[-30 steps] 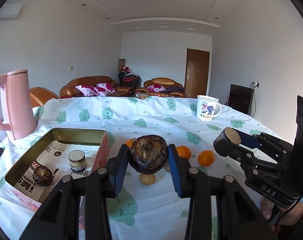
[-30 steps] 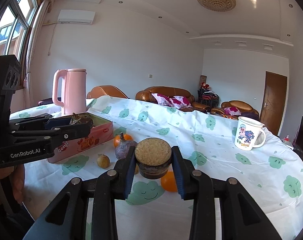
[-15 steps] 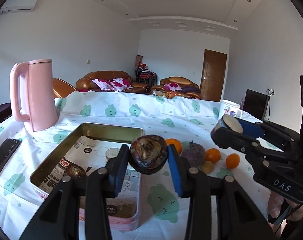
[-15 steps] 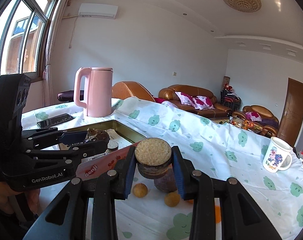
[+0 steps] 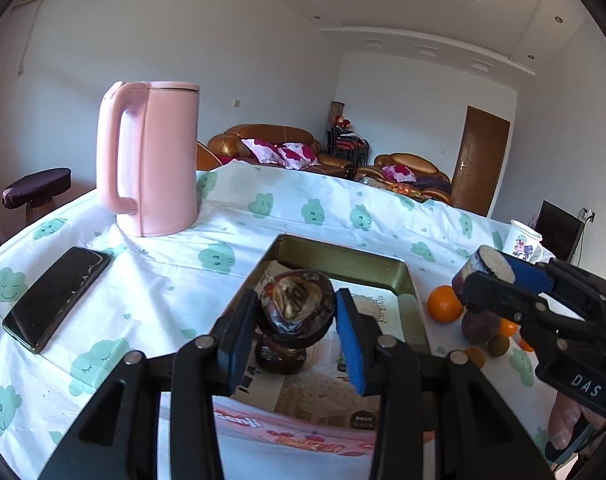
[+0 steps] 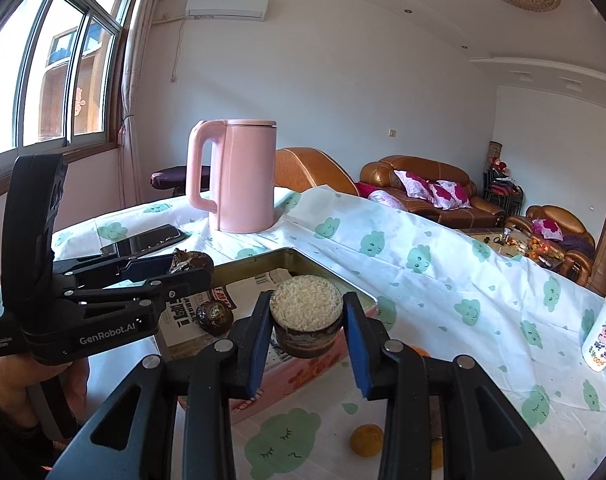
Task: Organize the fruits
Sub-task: 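Lower both items into the tin and open both tools, then grasp a small yellow fruit with the left tool while the right tool grasps an orange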
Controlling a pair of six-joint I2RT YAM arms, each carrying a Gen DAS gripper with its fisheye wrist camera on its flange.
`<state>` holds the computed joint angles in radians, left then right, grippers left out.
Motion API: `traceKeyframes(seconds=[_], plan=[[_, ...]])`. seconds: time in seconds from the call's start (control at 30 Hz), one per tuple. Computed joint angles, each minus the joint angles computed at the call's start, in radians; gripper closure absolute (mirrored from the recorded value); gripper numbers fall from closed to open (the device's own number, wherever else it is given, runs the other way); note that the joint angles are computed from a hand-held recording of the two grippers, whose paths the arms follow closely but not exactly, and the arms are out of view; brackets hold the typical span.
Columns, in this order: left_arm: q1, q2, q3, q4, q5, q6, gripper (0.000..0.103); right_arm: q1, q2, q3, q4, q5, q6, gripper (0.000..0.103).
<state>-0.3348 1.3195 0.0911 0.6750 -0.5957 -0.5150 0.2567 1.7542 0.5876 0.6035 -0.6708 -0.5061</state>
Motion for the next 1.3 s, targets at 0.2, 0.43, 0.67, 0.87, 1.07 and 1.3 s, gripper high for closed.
traceKeyframes(seconds=[0.2,0.43,0.67,0.87,1.07,1.3], plan=[[0.074,0.040,0.015,-0.004,0.082,0.028,0.062,0.104,0.081,0.054,-0.047,0.101,-0.020,0.066],[0.160,0.093,0.082,-0.058,0.204,0.071,0.062,0.142,0.158,0.187,-0.207,0.162,-0.002,0.066],[0.165,0.055,0.109,-0.109,0.207,0.078,0.034,0.095,0.146,0.169,-0.181,0.142,0.051,0.026],[0.181,-0.044,0.062,-0.103,0.176,0.064,0.019,-0.071,0.073,0.082,-0.159,0.023,0.004,0.026],[0.110,-0.047,0.064,-0.094,0.127,0.020,0.019,-0.284,0.078,0.101,-0.177,-0.029,-0.028,0.026],[-0.129,0.098,0.200,-0.115,-0.003,0.020,0.014,-0.423,0.201,0.241,-0.236,0.020,0.014,0.026]])
